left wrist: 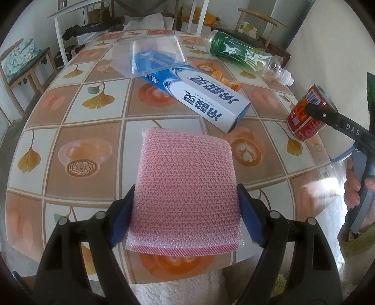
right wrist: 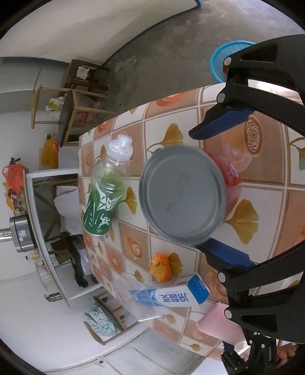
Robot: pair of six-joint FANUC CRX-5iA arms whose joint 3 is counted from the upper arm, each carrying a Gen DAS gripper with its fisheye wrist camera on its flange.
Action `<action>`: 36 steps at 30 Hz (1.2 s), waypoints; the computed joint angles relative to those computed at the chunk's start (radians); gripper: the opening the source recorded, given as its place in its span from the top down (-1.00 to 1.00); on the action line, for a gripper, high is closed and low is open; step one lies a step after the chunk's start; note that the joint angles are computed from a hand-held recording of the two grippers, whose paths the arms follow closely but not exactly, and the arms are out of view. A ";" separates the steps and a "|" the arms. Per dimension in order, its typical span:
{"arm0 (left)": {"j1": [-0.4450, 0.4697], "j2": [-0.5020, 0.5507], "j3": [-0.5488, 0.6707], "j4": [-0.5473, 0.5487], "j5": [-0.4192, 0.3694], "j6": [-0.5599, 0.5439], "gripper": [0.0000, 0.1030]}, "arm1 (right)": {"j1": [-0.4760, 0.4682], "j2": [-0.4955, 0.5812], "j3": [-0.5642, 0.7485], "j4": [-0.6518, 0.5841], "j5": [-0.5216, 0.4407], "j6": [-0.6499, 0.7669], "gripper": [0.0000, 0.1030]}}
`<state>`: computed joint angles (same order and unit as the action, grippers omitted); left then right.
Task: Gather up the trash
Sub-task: 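Grasp the pink sponge with the left tool while the right tool grasps the red can, then lift the sponge and red can and carry them over the blue basket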
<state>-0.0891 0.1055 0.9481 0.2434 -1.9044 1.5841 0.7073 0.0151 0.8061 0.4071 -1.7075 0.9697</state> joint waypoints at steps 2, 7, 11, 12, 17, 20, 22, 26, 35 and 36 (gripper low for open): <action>-0.001 0.001 0.001 -0.001 0.002 0.002 -0.50 | 0.010 0.007 0.005 0.017 -0.005 0.007 -0.38; -0.005 -0.013 -0.017 -0.013 0.022 0.001 -0.49 | 0.014 0.012 0.012 0.028 -0.013 -0.003 -0.26; 0.001 -0.023 -0.033 -0.007 0.035 0.007 -0.47 | 0.023 0.008 0.007 0.037 -0.017 -0.001 -0.25; 0.003 -0.024 -0.035 -0.004 0.037 0.007 -0.47 | 0.026 0.009 0.011 0.039 -0.023 0.001 -0.25; 0.012 -0.031 -0.042 0.008 0.044 0.013 -0.47 | 0.042 0.004 0.020 0.052 -0.033 -0.002 -0.25; 0.014 -0.032 -0.034 0.010 0.050 0.015 -0.46 | 0.051 -0.002 0.027 0.057 -0.035 -0.008 -0.25; 0.013 -0.032 -0.026 0.011 0.052 0.018 -0.46 | 0.058 -0.009 0.028 0.058 -0.034 -0.014 -0.25; 0.006 -0.027 -0.003 0.010 0.049 0.026 -0.46 | 0.065 -0.020 0.033 0.060 -0.033 -0.019 -0.25; -0.042 0.036 0.151 0.000 0.016 0.043 -0.46 | 0.084 -0.071 0.032 0.070 -0.014 -0.059 -0.25; -0.055 0.053 0.187 -0.003 0.007 0.045 -0.46 | 0.085 -0.081 0.030 0.074 -0.010 -0.066 -0.25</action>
<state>-0.1445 0.1582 1.1353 0.2403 -1.8969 1.6293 0.7924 -0.0662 0.8360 0.4815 -1.7177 0.9041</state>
